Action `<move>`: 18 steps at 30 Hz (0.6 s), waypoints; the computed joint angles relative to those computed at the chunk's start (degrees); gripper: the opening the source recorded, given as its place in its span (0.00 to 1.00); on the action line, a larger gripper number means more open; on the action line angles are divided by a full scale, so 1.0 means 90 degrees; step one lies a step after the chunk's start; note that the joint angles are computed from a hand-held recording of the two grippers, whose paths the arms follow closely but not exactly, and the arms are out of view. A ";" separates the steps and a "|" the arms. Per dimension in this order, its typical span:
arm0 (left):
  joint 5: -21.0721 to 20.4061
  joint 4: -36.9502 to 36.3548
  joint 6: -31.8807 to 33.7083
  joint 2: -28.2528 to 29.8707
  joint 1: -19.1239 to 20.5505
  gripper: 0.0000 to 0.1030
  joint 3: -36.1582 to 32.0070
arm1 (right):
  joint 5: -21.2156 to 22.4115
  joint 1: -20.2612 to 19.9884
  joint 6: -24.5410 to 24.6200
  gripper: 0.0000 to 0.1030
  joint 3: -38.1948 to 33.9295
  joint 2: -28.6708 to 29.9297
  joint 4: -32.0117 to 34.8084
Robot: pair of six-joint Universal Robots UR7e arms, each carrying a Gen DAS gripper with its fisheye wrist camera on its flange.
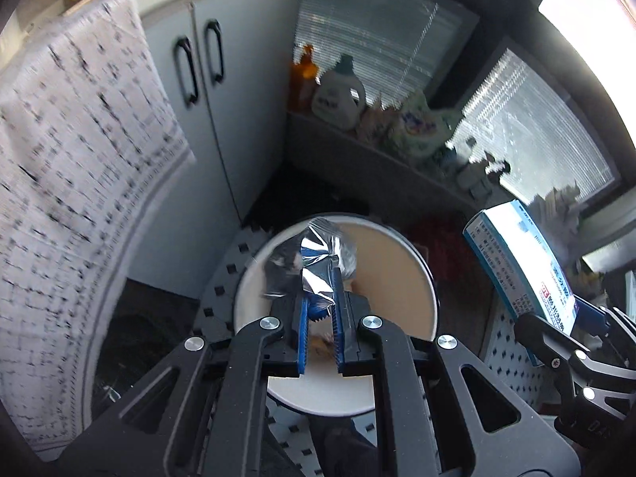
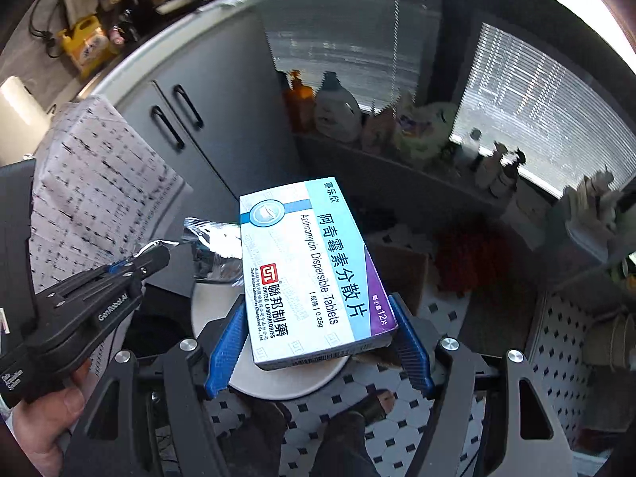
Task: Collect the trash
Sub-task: 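Open the left gripper to drop the wrapper while the right releases the box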
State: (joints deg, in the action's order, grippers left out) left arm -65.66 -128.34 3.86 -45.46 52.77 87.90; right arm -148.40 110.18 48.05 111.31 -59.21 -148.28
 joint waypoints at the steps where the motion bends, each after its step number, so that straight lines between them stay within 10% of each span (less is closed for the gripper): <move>1: -0.0055 0.0098 -0.0031 0.0025 0.0009 0.11 0.0016 | 0.0016 -0.0018 0.0076 0.66 0.0058 -0.0030 0.0035; 7: -0.0359 0.0202 -0.0129 0.0069 0.0100 0.51 0.0024 | 0.0102 -0.0100 0.0256 0.66 0.0236 -0.0111 0.0083; 18: 0.0053 0.0197 -0.0206 0.0024 0.0223 0.56 -0.0233 | 0.0306 -0.0149 -0.0157 0.66 -0.0048 0.0179 -0.0184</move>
